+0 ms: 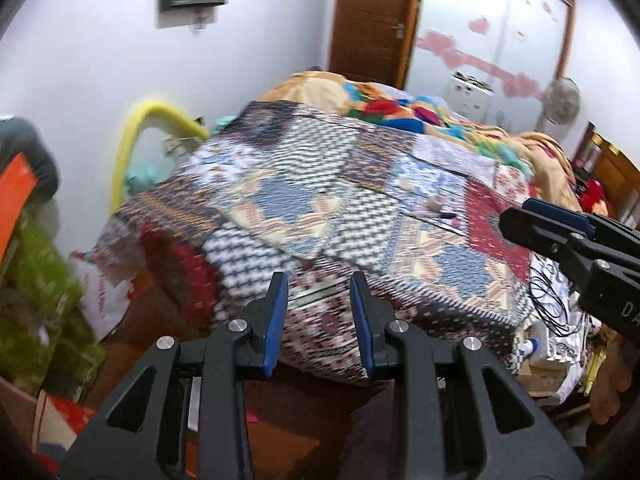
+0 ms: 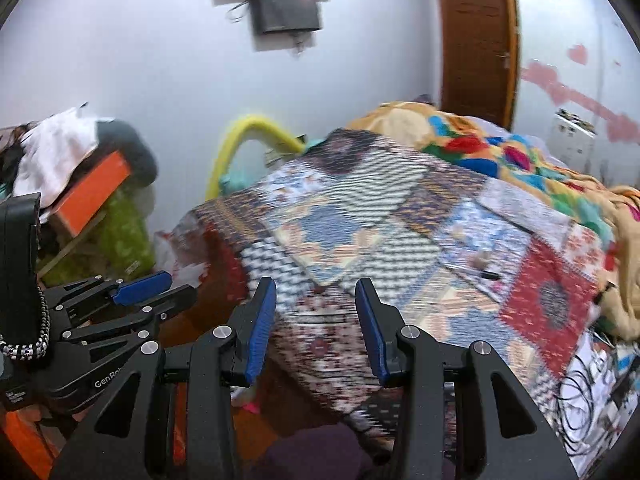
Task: Collect trash
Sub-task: 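Move both tools back over the items on the bed, then grasp the clear black-capped pen with the left tool while the right tool grasps the pink toy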
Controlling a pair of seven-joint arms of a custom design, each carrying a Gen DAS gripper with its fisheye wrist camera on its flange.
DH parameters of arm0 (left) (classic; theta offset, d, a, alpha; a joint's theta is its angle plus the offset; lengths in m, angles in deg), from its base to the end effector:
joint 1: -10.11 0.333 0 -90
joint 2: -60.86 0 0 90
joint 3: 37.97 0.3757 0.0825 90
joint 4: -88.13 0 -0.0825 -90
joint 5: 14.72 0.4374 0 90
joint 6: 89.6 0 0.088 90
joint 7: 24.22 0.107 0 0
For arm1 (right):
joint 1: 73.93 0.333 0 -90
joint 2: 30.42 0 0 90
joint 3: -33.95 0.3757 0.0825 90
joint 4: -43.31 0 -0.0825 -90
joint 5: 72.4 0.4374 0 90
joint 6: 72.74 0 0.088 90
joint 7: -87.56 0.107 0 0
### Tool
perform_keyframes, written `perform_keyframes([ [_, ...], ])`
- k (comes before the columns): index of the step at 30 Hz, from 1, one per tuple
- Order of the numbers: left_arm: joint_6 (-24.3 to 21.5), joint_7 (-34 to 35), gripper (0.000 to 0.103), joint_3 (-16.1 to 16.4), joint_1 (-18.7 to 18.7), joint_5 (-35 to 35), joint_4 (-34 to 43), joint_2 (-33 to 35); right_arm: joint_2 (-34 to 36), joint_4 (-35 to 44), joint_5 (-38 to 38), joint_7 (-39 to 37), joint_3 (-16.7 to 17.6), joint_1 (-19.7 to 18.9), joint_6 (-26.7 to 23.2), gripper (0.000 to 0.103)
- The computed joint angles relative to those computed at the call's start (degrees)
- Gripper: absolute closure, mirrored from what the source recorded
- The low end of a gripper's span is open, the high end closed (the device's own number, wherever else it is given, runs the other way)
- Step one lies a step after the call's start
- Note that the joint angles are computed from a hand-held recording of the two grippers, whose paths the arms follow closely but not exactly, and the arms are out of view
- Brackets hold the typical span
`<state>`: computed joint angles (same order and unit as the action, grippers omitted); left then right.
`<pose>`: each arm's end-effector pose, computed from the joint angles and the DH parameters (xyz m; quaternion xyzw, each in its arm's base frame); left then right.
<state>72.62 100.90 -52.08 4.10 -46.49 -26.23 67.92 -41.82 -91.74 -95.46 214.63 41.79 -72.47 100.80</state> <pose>0.6464 -0.2012 0.5097 -0.4788 0.7911 -0.3482 0.1536 0.5394 0.1223 0.5354 -0.6085 0.6694 -0.2605 0.3373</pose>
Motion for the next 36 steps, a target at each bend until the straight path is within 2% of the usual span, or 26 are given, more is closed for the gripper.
perform_keyframes([
  [3, -1.4, -1.1, 0.072, -1.0, -1.2, 1.7, 3.4, 3.4, -1.4, -1.4, -2.4, 2.8, 0.2, -3.4, -0.3, 0.065],
  [12, -7.2, -13.1, 0.072, -1.6, -6.3, 15.6, 16.8, 16.3, 0.4, -2.2, 0.1, 1.7, -4.7, -7.2, -2.2, 0.065],
  [16, -10.4, -16.0, 0.072, -1.8, -7.9, 19.9, 23.6, 22.1, 3.4, -1.6, 9.1, -6.1, -10.2, -4.2, -2.4, 0.065],
  [21, -15.5, -17.8, 0.072, -1.4, -10.8, 24.7, 34.8, 30.5, 9.9, 1.7, 22.9, -17.4, -13.4, -2.5, -3.3, 0.065],
  [25, -19.7, -18.2, 0.072, -1.2, -12.6, 27.2, 44.3, 37.5, 15.8, 6.0, 42.0, -33.3, -12.1, -3.9, -4.5, 0.065],
  [26, -21.1, -18.0, 0.072, -1.4, -12.9, 27.4, 47.0, 39.4, 17.5, 7.3, 44.5, -35.5, -11.5, -4.6, -4.8, 0.065],
  [30, -26.0, -17.9, 0.072, -1.7, -14.1, 27.0, 57.1, 46.2, 24.0, 12.7, 47.6, -39.9, -9.4, -7.0, -5.5, 0.065],
  [33, -28.5, -17.4, 0.072, -1.0, -15.4, 27.7, 63.7, 50.6, 28.8, 17.0, 44.9, -38.8, -9.7, -7.1, -6.5, 0.065],
  [36, -31.5, -16.4, 0.072, -0.7, -16.7, 28.0, 71.4, 55.3, 31.5, 18.8, 40.8, -36.0, -11.2, -5.9, -5.1, 0.067],
])
